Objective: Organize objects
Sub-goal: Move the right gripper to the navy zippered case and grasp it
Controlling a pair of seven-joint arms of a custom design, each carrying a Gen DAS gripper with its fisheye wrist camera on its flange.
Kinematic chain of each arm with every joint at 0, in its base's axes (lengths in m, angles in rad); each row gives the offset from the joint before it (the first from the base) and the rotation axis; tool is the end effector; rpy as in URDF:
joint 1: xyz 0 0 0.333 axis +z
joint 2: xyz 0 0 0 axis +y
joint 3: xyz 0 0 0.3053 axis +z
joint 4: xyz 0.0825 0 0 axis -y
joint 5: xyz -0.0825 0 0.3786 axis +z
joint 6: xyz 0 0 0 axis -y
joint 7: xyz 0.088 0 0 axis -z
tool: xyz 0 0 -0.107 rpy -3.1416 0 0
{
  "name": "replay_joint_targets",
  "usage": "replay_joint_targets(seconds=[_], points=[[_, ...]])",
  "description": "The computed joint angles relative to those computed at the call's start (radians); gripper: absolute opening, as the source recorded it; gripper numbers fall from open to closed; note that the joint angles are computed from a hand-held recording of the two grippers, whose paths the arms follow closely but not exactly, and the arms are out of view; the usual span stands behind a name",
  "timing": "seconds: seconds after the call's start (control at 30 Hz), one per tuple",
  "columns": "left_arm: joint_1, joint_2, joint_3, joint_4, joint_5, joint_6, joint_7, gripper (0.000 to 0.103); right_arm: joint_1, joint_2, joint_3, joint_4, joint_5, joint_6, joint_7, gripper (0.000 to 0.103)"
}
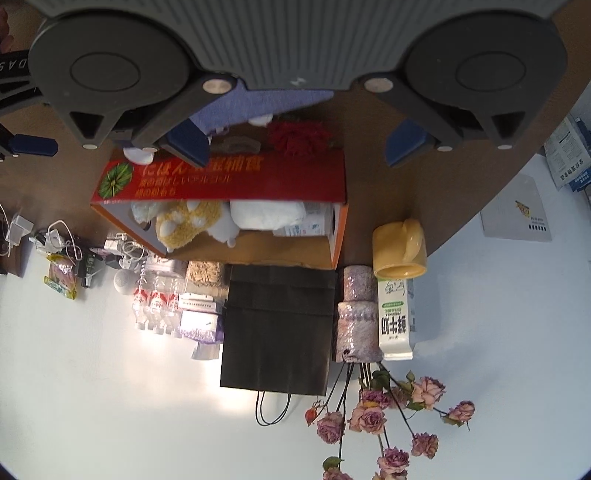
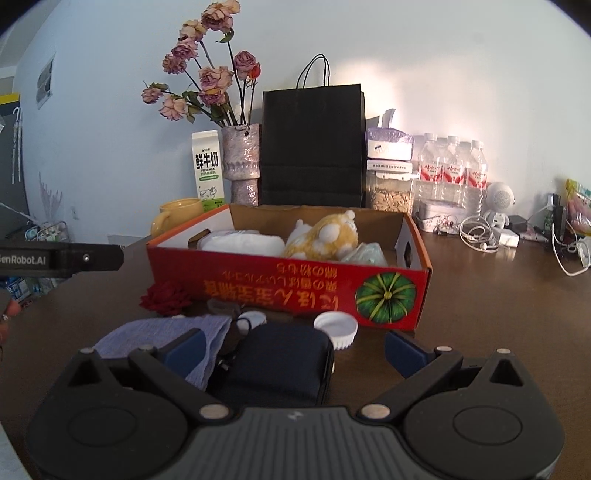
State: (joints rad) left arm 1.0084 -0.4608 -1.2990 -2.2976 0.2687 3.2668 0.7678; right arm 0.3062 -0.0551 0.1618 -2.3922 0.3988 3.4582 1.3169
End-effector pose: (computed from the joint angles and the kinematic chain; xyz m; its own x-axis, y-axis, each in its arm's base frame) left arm 0.4885 -0.2427 0.4996 -0.0511 -0.9972 0.0546 -0.4287 -0.0275 -0.9030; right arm 0.4876 0.1967 0.4654 0.2974 -0.9535 -0.0492 -0.4450 -0.0928 -0.8907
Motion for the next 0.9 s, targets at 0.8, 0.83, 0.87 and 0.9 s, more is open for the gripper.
replay_joint_targets(seconds=[0.8, 0.83, 0.87, 0.9], points=[[-0.237, 0.044, 0.195, -0.159, 0.006, -0.006, 0.009, 0.103, -0.573, -0.07, 0.629, -0.048, 0.213, -0.114, -0.059, 0.103], [-0.234, 0.047, 0.191, -0.158, 0.006, -0.005, 0.01, 0.103, -0.601, -0.07, 0.654, -0.045, 0.2, -0.119, -0.046, 0.103], [-0.229, 0.049, 0.185, -0.155, 0.007, -0.006, 0.011, 0.103, -0.621, -0.071, 0.67, -0.042, 0.186, -0.127, -0.033, 0.103], [-0.224, 0.052, 0.18, -0.152, 0.008, -0.008, 0.012, 0.103, -0.652, -0.07, 0.697, -0.038, 0.169, -0.134, -0.018, 0.103]])
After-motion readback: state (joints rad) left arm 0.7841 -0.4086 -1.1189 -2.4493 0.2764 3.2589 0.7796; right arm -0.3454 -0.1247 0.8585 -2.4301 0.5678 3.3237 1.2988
